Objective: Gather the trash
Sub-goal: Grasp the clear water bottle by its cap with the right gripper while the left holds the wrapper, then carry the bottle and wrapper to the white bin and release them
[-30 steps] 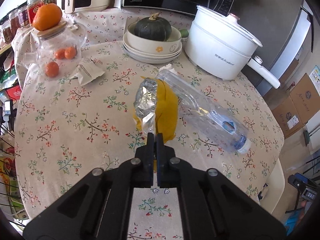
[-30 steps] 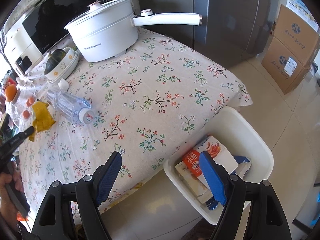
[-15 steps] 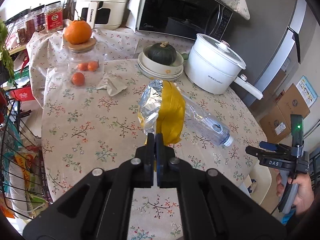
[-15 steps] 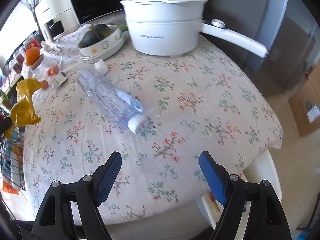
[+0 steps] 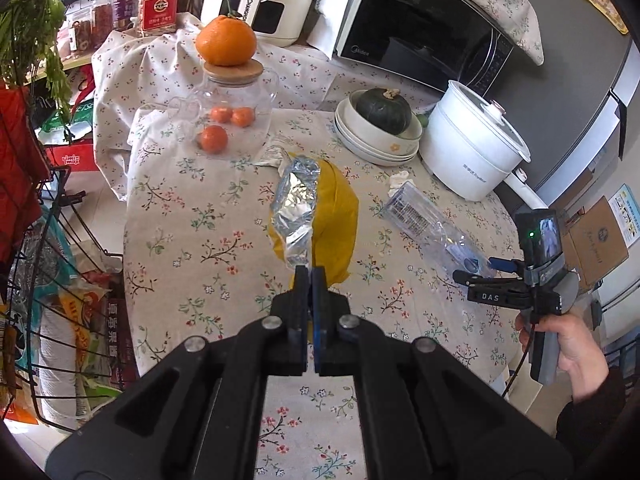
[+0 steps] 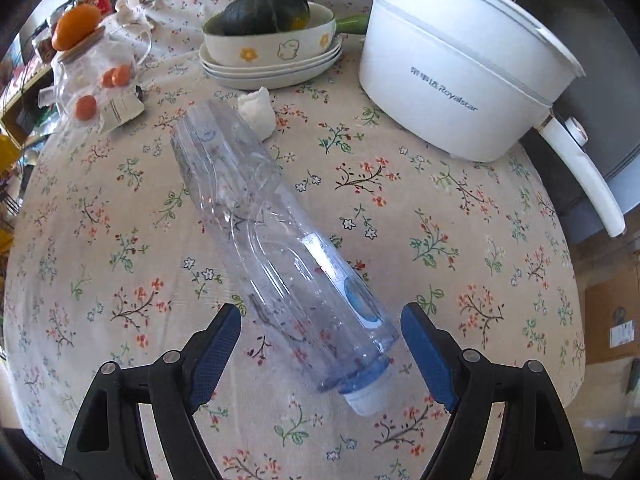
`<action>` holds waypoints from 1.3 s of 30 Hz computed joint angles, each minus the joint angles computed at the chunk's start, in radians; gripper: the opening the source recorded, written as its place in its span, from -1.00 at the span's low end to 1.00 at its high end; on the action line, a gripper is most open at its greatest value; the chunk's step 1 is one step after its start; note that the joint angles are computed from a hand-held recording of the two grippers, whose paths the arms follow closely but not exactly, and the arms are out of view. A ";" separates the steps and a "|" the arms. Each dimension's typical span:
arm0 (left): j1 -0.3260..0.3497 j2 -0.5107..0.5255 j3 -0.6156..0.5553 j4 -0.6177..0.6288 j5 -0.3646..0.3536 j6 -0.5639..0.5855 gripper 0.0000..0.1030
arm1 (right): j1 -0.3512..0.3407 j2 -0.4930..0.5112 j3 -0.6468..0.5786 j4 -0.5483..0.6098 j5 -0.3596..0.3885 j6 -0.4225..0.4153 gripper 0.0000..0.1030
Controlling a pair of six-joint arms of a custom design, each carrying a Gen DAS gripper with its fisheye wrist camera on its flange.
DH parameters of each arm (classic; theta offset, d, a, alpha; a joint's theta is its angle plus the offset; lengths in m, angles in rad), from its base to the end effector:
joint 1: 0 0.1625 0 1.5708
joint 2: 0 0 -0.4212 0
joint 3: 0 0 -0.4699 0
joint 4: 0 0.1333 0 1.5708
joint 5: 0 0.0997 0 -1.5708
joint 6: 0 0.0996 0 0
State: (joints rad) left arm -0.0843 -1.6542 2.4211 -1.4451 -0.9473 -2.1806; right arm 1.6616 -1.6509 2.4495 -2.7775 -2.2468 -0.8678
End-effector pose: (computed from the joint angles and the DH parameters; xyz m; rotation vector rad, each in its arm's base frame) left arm -0.3179 -0.1653 0.1278 -0.2536 2.3010 -1.0657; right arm 0.1085 -0.4083 0.2140 0.9388 -2.1796 0.1381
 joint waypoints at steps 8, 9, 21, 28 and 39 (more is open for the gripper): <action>0.006 -0.017 0.019 -0.045 -0.003 0.016 -0.96 | -0.044 -0.045 0.065 -0.079 -0.004 -0.133 0.38; 0.007 -0.019 0.024 -0.060 -0.003 0.020 -0.96 | -0.055 -0.078 0.078 -0.059 0.011 -0.141 0.37; 0.038 0.088 0.015 -0.272 0.004 0.175 -0.96 | -0.134 -0.577 0.115 0.319 0.175 -0.124 0.31; 0.054 0.212 -0.033 -0.390 0.012 0.292 -0.96 | -0.214 -0.770 0.081 0.435 0.292 -0.109 0.29; 0.103 0.421 -0.126 -0.582 0.038 0.470 -0.96 | -0.455 -0.943 0.026 0.524 0.497 -0.158 0.28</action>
State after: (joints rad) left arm 0.0183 -1.2331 2.2952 -2.0271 -0.9092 -1.7104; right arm 1.2064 -2.5935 2.4751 -2.2537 -1.7502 -1.0256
